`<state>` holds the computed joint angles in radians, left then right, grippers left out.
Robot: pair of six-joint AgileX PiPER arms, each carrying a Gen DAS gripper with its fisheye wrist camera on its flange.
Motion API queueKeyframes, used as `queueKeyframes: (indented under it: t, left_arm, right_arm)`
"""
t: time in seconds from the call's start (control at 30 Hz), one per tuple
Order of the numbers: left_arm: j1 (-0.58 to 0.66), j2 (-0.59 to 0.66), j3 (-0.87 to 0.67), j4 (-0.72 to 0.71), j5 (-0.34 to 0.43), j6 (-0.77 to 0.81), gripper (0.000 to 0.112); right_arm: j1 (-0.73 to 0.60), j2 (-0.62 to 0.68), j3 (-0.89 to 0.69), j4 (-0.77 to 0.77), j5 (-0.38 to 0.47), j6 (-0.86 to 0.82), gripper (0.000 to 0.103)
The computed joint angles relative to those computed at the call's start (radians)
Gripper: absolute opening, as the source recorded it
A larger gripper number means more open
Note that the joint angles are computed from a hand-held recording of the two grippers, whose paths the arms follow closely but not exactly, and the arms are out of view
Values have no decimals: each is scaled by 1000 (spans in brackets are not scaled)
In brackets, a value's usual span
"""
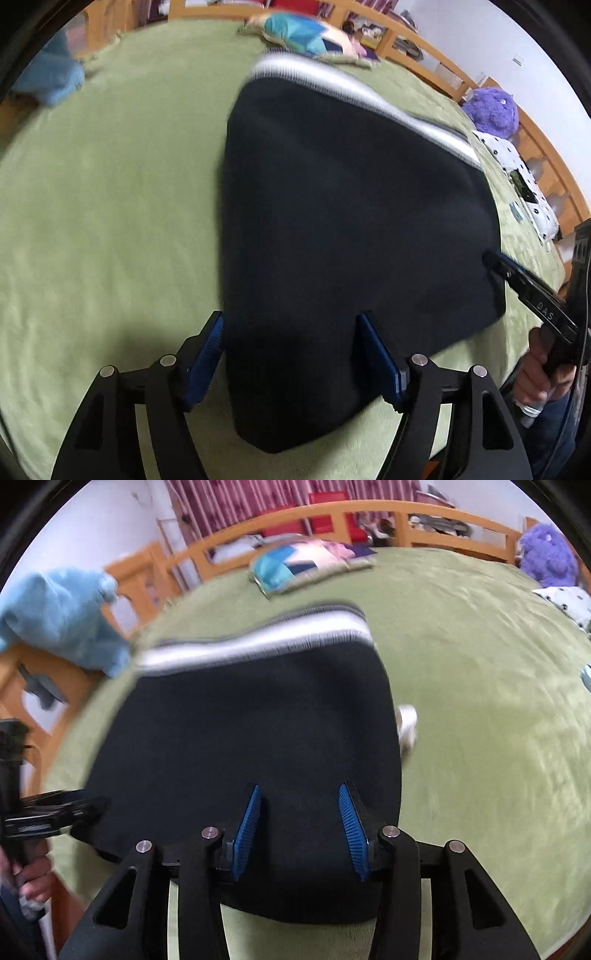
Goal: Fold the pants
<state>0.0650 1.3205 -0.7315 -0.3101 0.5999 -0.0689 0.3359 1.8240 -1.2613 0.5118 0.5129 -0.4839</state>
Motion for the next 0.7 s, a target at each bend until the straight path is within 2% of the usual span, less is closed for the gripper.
queueKeyframes:
  t: [0.03,0.07,0.13,0.17,0.2,0.3,0.37,0.53,0.57,0.63,0.67,0.7]
  left_arm:
    - [23,1,-5,-36,17,38,71]
    - [40,-3,-23,-49,44,53,71]
    - [59,-29,-73,-16,84,59,69]
    - [55,-43,-86,17,81,35,69]
    - [56,-52,-111,46,76,23,69]
    - [84,0,-214,-12,73,102,69]
    - [81,54,-290,-51,58,137,68]
    - [38,223,-459,-117,-37,233,69]
    - [31,285,-509,-75,-39,193,69]
    - [26,376,-588,-10,-15,96,67]
    - [39,417,-611,-27,-7,97,66]
    - [57,453,-627,-66,-3,124,61]
  right_arm:
    - [17,-9,1,-53,-10,27,47]
    - [25,-4,-27,-83,20,41,49]
    - [9,8,-111,-84,131,32,51]
    - [-1,1,-125,-57,149,6,50]
    - [-10,-17,-124,-20,135,-31,50]
    - [-17,-8,-179,33,87,-87,51]
    - [-12,69,-306,29,113,-51,51]
    - [-5,265,-588,57,201,2,51]
    - [4,297,-627,40,211,23,51]
    - [23,423,-793,-90,272,148,50]
    - [28,483,-862,-138,300,189,49]
    - [30,513,-892,-167,306,210,47]
